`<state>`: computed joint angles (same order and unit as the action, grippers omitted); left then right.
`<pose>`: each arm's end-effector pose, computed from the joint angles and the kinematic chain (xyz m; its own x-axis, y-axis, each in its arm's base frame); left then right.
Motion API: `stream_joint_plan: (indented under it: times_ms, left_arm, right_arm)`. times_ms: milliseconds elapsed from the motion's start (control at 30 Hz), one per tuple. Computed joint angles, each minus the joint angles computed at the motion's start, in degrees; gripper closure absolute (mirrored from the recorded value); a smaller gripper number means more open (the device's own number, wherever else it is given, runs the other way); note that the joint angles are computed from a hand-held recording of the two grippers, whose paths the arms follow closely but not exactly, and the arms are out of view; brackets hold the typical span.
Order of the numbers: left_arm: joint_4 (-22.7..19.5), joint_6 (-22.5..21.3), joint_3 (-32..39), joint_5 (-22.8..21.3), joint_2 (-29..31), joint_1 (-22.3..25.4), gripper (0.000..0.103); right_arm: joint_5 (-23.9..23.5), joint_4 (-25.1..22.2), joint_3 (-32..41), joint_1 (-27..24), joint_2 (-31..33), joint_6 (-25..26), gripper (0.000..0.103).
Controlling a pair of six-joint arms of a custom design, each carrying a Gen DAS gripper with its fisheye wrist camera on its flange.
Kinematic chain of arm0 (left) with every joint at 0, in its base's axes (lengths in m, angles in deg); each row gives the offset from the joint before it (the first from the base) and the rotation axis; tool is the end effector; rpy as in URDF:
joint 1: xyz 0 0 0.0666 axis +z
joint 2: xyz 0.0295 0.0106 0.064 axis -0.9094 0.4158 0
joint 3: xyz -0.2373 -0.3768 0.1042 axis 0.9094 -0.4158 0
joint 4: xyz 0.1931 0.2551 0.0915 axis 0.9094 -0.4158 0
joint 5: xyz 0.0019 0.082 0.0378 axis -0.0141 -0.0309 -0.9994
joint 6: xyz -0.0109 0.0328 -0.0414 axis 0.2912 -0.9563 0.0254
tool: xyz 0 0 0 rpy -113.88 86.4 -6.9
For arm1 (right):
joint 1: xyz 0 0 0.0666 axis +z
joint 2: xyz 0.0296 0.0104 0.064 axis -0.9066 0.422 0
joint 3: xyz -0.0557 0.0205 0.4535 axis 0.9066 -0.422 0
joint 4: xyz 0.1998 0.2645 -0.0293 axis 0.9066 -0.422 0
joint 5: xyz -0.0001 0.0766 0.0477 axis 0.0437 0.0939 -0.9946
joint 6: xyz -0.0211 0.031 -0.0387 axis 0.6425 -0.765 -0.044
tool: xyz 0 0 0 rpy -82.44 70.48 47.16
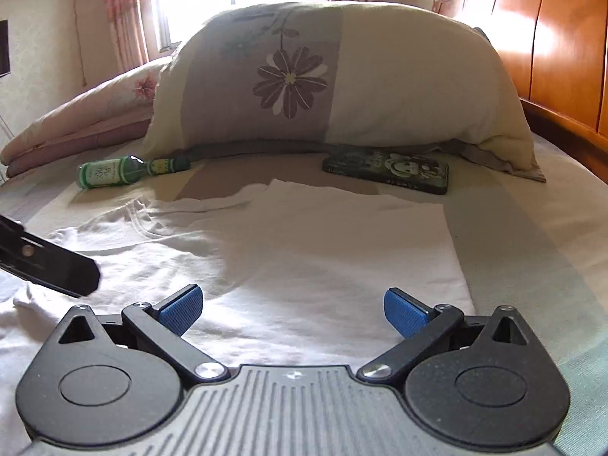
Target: Fold clothes
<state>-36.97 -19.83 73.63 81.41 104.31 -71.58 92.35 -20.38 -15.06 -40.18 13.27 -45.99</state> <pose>0.5765 -0.0856 0.3568 -0.8189 0.2911 -0.4946 0.5389 0.6862 -0.4885 0.4335 0.1823 0.3217 -0.5572 0.2602 -0.7886 0.2709 0.9546 0.1235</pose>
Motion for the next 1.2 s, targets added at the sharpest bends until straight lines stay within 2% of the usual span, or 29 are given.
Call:
stream_joint_plan:
  times_ms: [33, 67, 167, 200, 267, 433, 533, 600, 733, 800, 867, 933, 1067, 1200]
  left_arm:
    - [0.42, 0.43, -0.36, -0.19, 0.17, 0.27, 0.001]
    - [0.86, 0.91, -0.72, -0.38, 0.36, 0.53, 0.001]
    - [3.21, 2.43, -2.48, 0.09, 0.73, 1.42, 0.001]
    - [4.76, 3.02, -3.56, 1.01, 0.70, 1.79, 0.001]
    - [5.12, 3.24, -3.88, 1.08, 0.35, 1.91, 0.001]
    - [5.67, 2.80, -3.93, -0.67, -0.38, 1.70, 0.001]
    - [4.89, 0.83, -4.41, -1.77, -0.27, 1.96, 0.001]
    - [3.70, -0.93, -4.96, -2.22, -0.83, 2.44, 0.001]
    - [-0.47, -0.83, -2.48, -5.82, -2.04, 2.35, 0.001]
    - [-1.50, -0.98, 0.26, -5.38, -2.65, 1.77, 0.001]
    - [-4.45, -1.32, 5.51, -4.53, -1.97, -0.06, 0.001]
    - [-7.70, -1.74, 11.43, -3.69, -0.85, -1.85, 0.001]
    - [-15.58, -3.70, 23.80, -2.37, 4.30, -7.79, 0.001]
    - [-20.36, -4.81, 29.45, 1.15, 9.51, -13.13, 0.001]
  right_arm:
    - [-0.14, -3.81, 0.89, -0.60, 0.55, -2.72, 0.000]
    - [0.65, -4.99, 0.71, -0.68, 0.72, -3.50, 0.000]
    - [1.53, -7.43, -0.06, -0.01, -0.33, -2.31, 0.000]
    - [1.35, -6.78, -0.85, 0.12, -0.81, -2.03, 0.000]
    - [-0.18, -3.99, -2.87, -0.32, -1.73, -0.66, 0.000]
    - [0.65, -5.12, -2.54, 0.29, -1.81, 1.01, 0.000]
    - [0.75, -5.35, -2.31, 0.29, -1.69, 0.90, 0.000]
    - [0.64, -5.20, -2.41, 0.23, -1.75, 0.86, 0.000]
    - [1.79, -6.72, -1.78, 0.78, -1.58, 0.15, 0.000]
    - [3.84, -11.09, 0.08, 1.85, -1.22, -2.97, 0.000]
    - [6.62, -15.76, 1.98, 3.41, -0.66, -6.66, 0.000]
    - [9.09, -18.04, 2.76, 5.68, -0.19, -8.76, 0.000]
    - [10.27, -18.99, 4.15, 9.45, 1.03, -3.17, 0.000]
    - [12.28, -20.49, 4.35, 11.04, 0.61, 2.61, 0.000]
